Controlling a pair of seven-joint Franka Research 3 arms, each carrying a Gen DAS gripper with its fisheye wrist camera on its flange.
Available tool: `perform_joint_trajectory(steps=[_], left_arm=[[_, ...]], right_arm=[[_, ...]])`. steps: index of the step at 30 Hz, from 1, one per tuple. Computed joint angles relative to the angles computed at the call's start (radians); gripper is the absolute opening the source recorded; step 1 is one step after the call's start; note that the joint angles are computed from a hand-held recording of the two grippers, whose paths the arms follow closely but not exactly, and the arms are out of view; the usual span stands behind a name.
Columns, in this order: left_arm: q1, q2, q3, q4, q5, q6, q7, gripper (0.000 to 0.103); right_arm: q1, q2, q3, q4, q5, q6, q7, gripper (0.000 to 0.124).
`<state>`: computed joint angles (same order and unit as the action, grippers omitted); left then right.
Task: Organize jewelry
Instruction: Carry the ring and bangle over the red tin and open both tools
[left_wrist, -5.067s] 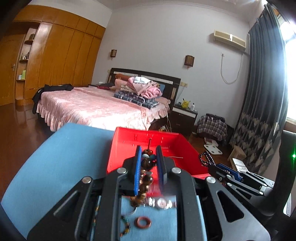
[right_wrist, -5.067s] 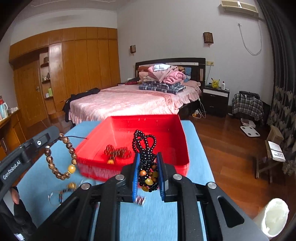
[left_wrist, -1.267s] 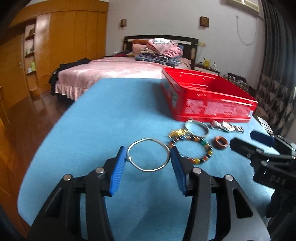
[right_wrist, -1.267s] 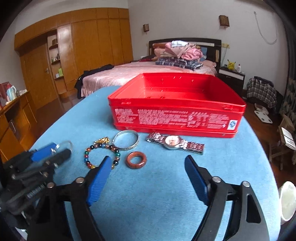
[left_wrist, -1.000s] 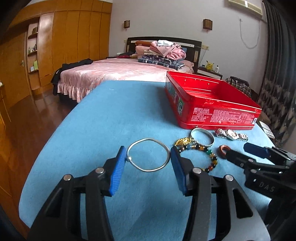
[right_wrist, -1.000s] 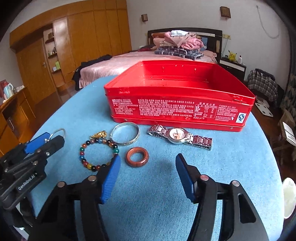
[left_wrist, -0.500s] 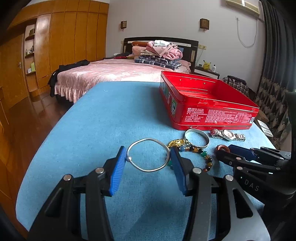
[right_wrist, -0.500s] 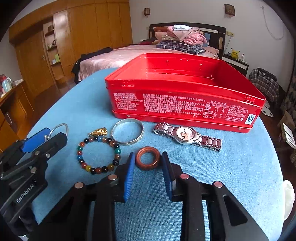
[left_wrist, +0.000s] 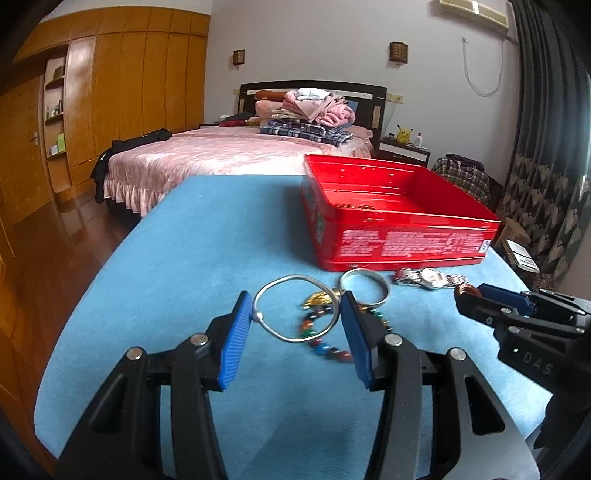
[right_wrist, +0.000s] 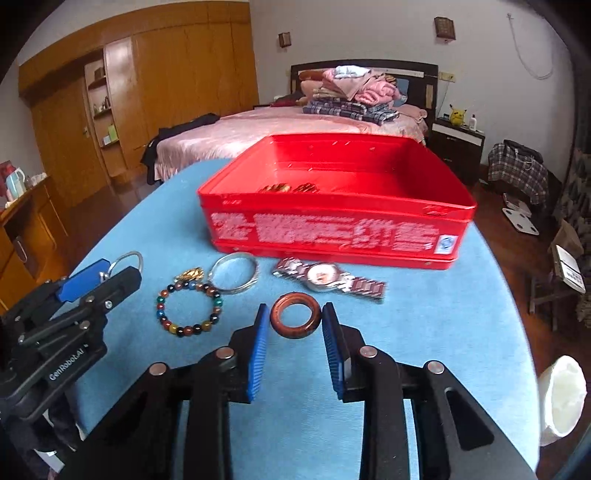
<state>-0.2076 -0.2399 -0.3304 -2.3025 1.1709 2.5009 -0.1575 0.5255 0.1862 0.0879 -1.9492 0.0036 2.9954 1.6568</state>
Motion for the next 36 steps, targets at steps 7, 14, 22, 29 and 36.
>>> perform_joint_trajectory(steps=[7,14,22,29,36], left_arm=[[-0.012,0.073,-0.002,0.098,0.034,-0.001,-0.003,0.047],[-0.034,0.16,0.027,0.214,0.081,0.004,0.001,0.047],[-0.059,0.261,0.073,0.365,0.112,0.011,0.031,0.047],[-0.081,0.36,0.118,0.499,0.104,0.021,0.087,0.047],[-0.101,0.439,0.166,0.575,0.05,0.033,0.151,0.047]], right_arm=[[-0.024,-0.004,-0.022,0.027,-0.01,0.018,0.007,0.029],[-0.042,0.046,-0.031,0.12,0.004,0.019,-0.014,0.029],[-0.045,0.13,-0.043,0.258,0.036,0.007,-0.055,0.029],[-0.04,0.223,-0.055,0.402,0.054,-0.036,-0.072,0.029],[-0.044,0.315,-0.059,0.534,0.073,-0.085,-0.087,0.029]])
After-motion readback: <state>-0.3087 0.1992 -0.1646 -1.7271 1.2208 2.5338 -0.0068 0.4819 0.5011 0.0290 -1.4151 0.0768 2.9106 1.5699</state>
